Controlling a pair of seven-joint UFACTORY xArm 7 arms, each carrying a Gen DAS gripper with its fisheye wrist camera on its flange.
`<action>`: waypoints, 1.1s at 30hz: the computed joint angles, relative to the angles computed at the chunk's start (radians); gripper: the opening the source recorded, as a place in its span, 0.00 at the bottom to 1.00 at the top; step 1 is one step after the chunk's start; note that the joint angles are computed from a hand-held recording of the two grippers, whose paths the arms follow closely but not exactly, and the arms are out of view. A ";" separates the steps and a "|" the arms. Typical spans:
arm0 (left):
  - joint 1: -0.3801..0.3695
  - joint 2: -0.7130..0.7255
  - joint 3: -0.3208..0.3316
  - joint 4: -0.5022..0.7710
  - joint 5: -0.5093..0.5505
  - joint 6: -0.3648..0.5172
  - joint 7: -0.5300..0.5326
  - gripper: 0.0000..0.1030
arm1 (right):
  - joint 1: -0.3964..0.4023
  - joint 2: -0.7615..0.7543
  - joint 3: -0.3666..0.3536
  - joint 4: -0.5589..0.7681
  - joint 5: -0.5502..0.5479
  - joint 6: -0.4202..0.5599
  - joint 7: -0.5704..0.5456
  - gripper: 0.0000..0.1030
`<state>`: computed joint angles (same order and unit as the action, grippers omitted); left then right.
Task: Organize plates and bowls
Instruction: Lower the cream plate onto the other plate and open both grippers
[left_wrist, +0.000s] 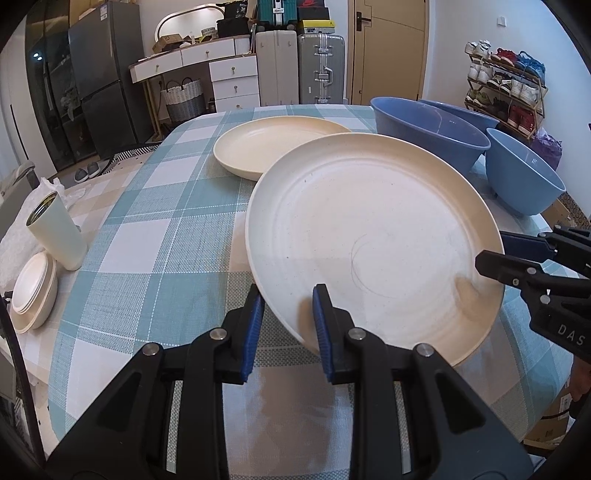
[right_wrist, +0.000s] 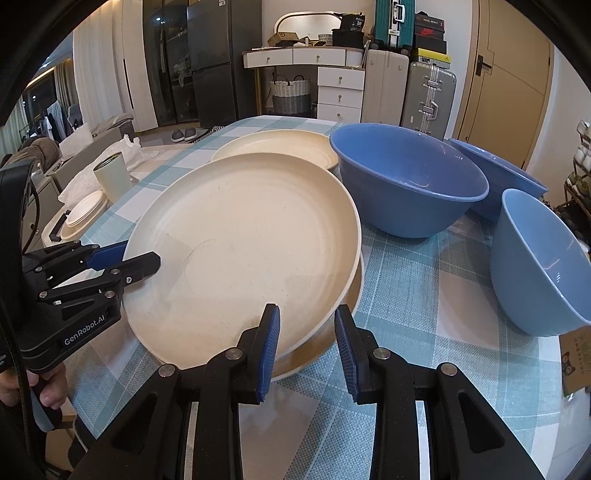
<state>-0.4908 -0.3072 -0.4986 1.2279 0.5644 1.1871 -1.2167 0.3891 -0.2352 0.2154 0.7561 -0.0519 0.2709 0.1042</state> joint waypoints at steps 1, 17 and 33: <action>0.000 0.001 0.001 0.000 0.000 0.000 0.002 0.22 | -0.004 -0.001 0.004 -0.002 -0.008 -0.001 0.006 0.30; -0.019 0.013 0.007 0.003 -0.005 -0.002 0.013 0.27 | -0.015 -0.007 0.011 -0.016 -0.040 0.004 0.031 0.32; -0.021 0.007 0.013 -0.009 -0.015 -0.022 0.030 0.33 | -0.002 0.011 0.005 -0.011 -0.025 -0.010 0.004 0.35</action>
